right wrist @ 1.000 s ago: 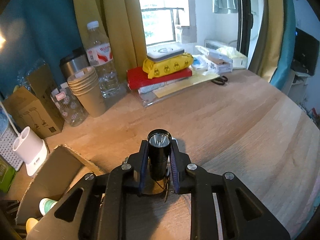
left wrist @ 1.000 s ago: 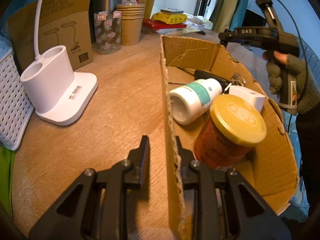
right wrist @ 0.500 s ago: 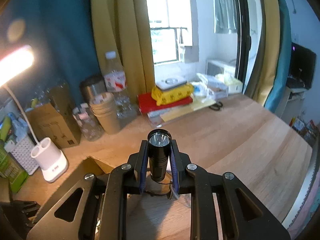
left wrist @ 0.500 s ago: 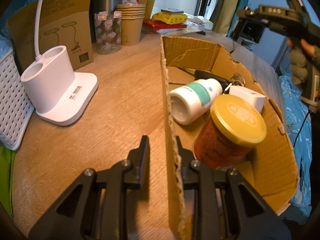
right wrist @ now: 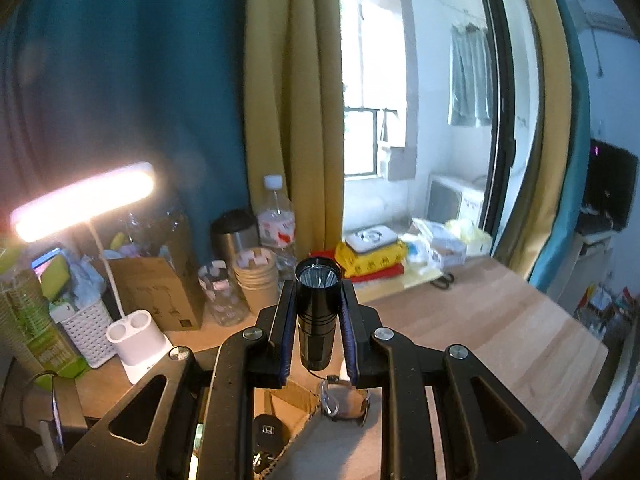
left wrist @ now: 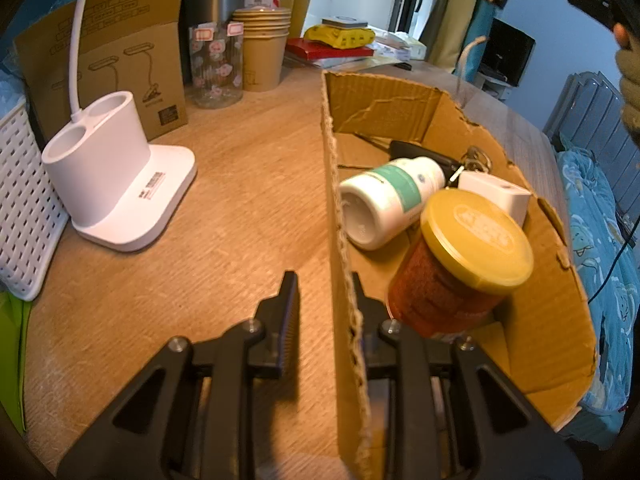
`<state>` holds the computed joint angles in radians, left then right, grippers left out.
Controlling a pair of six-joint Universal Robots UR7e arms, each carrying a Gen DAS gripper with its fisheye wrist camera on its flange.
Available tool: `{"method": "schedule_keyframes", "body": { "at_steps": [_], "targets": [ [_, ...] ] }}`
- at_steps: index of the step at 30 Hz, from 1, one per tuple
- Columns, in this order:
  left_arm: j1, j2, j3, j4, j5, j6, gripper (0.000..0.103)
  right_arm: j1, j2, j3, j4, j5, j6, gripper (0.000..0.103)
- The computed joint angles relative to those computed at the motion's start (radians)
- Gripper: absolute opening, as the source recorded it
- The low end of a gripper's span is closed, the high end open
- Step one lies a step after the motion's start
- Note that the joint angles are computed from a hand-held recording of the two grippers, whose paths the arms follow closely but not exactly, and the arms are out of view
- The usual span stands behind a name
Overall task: Organize rigid objects
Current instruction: 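Carry the flashlight over the box and lower it inside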
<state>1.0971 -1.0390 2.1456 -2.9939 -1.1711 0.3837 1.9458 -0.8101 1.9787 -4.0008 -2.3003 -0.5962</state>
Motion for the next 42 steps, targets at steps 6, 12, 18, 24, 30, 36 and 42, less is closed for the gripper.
{"method": "schedule_keyframes", "body": {
  "at_steps": [6, 12, 18, 24, 30, 36, 42],
  "targets": [
    [0.000, 0.000, 0.000, 0.000, 0.000, 0.001, 0.025, 0.027, 0.010, -0.006, -0.004, 0.014, -0.026, 0.022],
    [0.000, 0.000, 0.000, 0.000, 0.000, 0.000, 0.025, 0.041, 0.010, -0.007, 0.016, 0.040, -0.015, 0.022],
    [0.000, 0.000, 0.000, -0.001, 0.000, 0.000, 0.026, 0.031, 0.032, -0.015, 0.056, 0.050, -0.002, 0.022],
    [0.000, 0.000, 0.000, 0.000, 0.000, 0.000, 0.026, 0.005, 0.077, -0.028, 0.091, 0.037, 0.006, 0.022],
    [0.000, 0.000, 0.000, 0.000, 0.000, 0.000, 0.026, -0.031, 0.123, -0.049, 0.106, 0.012, -0.012, 0.022],
    [-0.001, 0.000, 0.001, 0.000, 0.000, 0.000, 0.026, -0.059, 0.187, -0.081, 0.094, -0.040, -0.066, 0.022],
    [-0.001, 0.000, 0.001, -0.001, 0.000, 0.000, 0.026, -0.075, 0.234, -0.109, 0.086, -0.076, -0.129, 0.022]
  ]
}}
